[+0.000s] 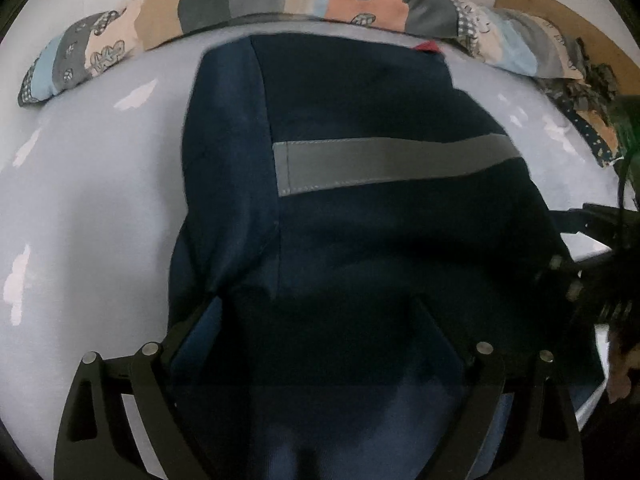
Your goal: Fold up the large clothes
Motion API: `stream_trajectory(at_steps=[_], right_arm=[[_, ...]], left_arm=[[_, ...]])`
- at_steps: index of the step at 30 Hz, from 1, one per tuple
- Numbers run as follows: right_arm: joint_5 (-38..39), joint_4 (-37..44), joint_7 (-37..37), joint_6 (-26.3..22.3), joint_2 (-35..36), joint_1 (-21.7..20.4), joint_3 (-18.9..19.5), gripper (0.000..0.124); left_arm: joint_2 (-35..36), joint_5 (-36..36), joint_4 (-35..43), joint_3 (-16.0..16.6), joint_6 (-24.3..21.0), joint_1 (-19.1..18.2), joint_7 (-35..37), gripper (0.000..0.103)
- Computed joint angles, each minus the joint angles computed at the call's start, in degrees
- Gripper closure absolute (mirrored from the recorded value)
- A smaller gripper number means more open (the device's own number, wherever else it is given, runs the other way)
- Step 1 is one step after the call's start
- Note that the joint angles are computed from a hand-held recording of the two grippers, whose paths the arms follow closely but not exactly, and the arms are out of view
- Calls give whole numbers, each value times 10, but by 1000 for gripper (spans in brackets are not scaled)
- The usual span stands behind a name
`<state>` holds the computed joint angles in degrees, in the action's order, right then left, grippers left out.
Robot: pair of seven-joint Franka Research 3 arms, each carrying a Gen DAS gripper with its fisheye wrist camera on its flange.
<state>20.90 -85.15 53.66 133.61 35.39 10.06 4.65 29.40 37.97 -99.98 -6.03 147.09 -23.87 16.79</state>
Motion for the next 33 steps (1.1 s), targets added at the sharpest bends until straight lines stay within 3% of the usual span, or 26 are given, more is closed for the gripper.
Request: stream_trajectory(at_steps=[4, 7, 9, 11, 12, 13, 16, 17, 22, 24, 26, 29, 30, 33], right_arm=[[37, -131, -94, 67, -114, -26, 16, 42], [81, -215, -175, 71, -186, -40, 20, 42], [100, -264, -224, 74, -215, -37, 17, 42], [82, -280, -224, 77, -209, -21, 6, 42], [72, -289, -220, 79, -206, -14, 1, 35], [58, -290, -209, 86, -193, -2, -9, 32], [65, -237, -166, 6, -157, -18, -10, 35], [67, -238, -173, 3, -167, -20, -9, 36], [146, -289, -281, 99, -241, -29, 6, 37], [213, -281, -333, 119, -245, -34, 12, 37], [239, -266, -329, 120, -240, -31, 9, 37], [235, -219, -286, 118, -205, -19, 5, 57], [219, -203, -262, 121, -191, -12, 4, 70], [197, -127, -214, 104, -131, -9, 6, 74]], left_arm=[[-50, 50, -49, 14, 21, -16, -54, 9], [-69, 76, -64, 9, 15, -17, -82, 9], [-59, 68, -52, -3, 2, -11, -76, 9], [-28, 31, -17, -18, -24, -1, -41, 9], [-13, 13, -2, -23, -38, 2, -26, 9], [-1, -4, 9, -26, -52, 3, -10, 9], [7, 1, 18, -13, -61, -11, -19, 9], [3, 7, 18, -8, -69, -18, -26, 9], [-22, 117, 30, 21, -142, -67, -113, 9], [-24, 156, 41, 21, -160, -75, -146, 9], [-23, 191, 51, 20, -172, -80, -174, 9], [-15, 224, 70, 16, -196, -84, -195, 9], [-13, 225, 74, 13, -199, -81, -192, 9], [-5, 222, 84, 8, -213, -78, -184, 9]])
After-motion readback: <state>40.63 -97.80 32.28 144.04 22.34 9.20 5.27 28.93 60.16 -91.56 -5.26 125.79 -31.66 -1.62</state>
